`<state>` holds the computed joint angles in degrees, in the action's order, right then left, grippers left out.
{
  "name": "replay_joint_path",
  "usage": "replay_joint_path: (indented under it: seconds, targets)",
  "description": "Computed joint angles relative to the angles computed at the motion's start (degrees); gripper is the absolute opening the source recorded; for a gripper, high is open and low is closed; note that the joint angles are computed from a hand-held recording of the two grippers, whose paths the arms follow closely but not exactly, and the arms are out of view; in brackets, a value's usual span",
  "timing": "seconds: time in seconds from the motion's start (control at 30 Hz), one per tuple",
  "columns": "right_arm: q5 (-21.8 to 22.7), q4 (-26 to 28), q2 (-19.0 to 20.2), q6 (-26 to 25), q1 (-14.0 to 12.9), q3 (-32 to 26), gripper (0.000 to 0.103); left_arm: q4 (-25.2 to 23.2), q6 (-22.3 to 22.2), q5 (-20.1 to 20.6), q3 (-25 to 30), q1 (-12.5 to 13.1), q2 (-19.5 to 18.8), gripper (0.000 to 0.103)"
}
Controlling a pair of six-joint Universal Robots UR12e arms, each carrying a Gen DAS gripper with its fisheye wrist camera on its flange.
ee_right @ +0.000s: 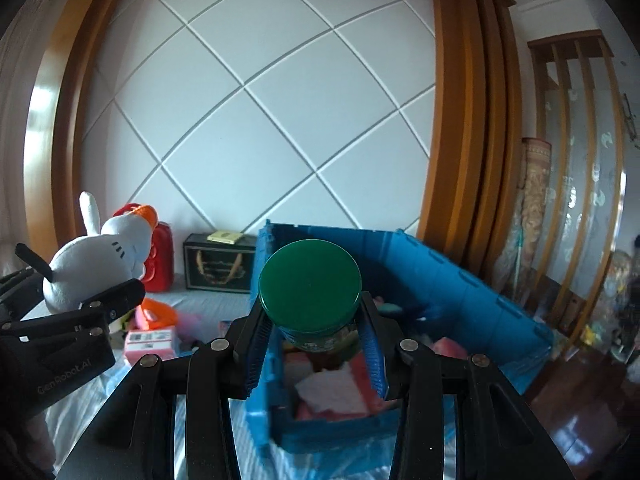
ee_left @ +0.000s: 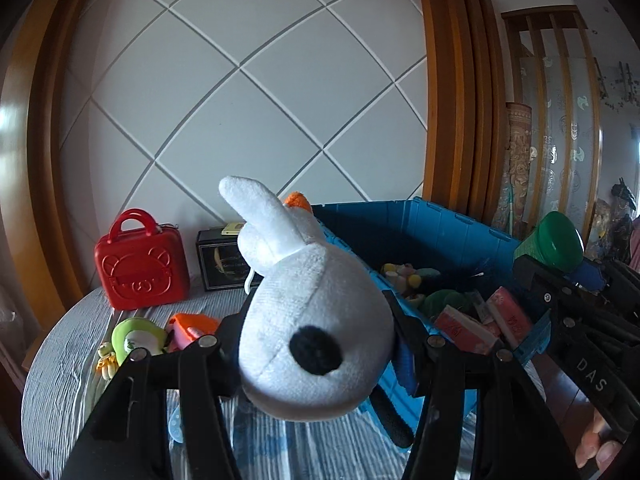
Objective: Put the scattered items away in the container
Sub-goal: 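Carry the plush duck and green-capped jar with both tools over the crate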
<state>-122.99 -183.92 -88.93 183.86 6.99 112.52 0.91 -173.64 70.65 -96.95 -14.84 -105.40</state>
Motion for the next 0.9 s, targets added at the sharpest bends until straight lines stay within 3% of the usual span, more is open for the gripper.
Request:
replay_joint_path:
  seconds: [0.17,0.33,0.57,0.77,0.9]
  targets:
    - [4.0,1.9,-3.5,-2.1,-6.5,0.8,0.041,-2.8,1.4,3.2,6.7,-4.0,-3.3,0.056]
    - [7.4,4.3,-1.7,-5.7,-12.0,-3.5,0.041,-8.7,0.0,3.7,16.1,-7.0,-7.8,0.056]
    - [13.9,11.1,2.9,-6.9,-18.4,-10.9,0.041,-29.3,-1.5,6.7,35.9,-11.0,-17.9,0.056]
    - [21.9,17.3,8.6,-9.9,-23.4,-17.7,0.041,-49.8,-4.9,13.2,55.3,-13.9,-29.4,0.056]
    - [26.1,22.2,12.7,-9.8,-25.1,-21.1,0.041,-58.8,-5.7,19.7,64.2,-15.4,-35.5,0.056]
